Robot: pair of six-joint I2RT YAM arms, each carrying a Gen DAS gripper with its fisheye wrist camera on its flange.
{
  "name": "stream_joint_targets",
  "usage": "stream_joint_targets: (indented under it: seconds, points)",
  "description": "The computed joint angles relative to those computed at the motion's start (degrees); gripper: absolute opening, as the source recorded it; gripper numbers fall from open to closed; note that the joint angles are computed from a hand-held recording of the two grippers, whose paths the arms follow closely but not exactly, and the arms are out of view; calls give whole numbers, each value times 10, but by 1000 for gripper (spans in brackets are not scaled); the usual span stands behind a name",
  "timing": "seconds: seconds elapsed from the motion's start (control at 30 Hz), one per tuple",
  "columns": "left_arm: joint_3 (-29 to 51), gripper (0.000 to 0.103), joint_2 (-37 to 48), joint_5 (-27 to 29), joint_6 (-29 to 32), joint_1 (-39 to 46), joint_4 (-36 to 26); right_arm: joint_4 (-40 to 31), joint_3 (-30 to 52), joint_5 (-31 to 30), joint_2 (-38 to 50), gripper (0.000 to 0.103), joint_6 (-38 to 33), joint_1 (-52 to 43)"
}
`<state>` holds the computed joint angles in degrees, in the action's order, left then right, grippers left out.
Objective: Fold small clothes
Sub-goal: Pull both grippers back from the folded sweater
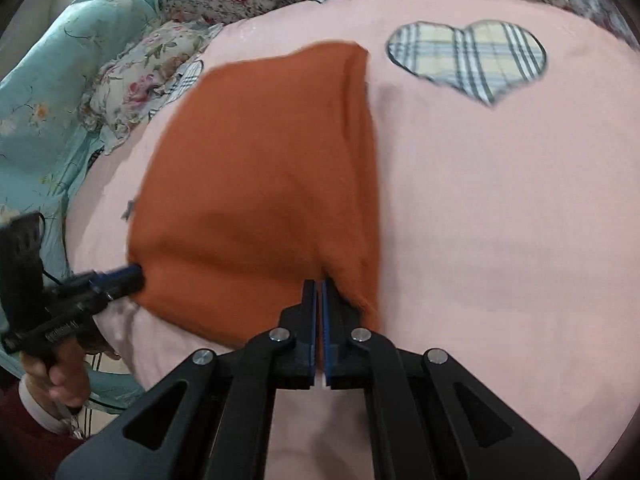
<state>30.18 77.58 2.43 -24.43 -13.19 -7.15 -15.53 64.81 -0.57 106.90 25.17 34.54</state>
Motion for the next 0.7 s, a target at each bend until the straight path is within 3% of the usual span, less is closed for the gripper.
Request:
stream_joint_targets:
  seconds: [0.1, 0.3, 0.43, 0.53, 0.6, 0.67, 0.7]
  points:
    - [1, 16, -4, -2, -3, -1, -8, 40, -34, -7, -17, 0, 18, -6]
    - [-19, 17, -26, -11, -15, -3, -7, 18, -36, 21, -30, 0, 9, 7]
    - [-6, 22, -34, -51, -18, -30, -43, 11, -41, 22, -40, 0, 17, 11]
    - [2, 38, -50, -63, -21, -40, -75, 2, -46, 26, -53, 3, 20, 14]
    - [7, 63, -68, -95, -39, -58, -108, -11, -52, 42, -70, 4, 30, 23]
    - [15, 68, -80, -148, -58, -81, -146, -26, -61, 57, -90, 12, 42, 33]
    - [18, 69, -89, -168, -66, -91, -166, -31, -67, 63, -101, 30, 48, 38]
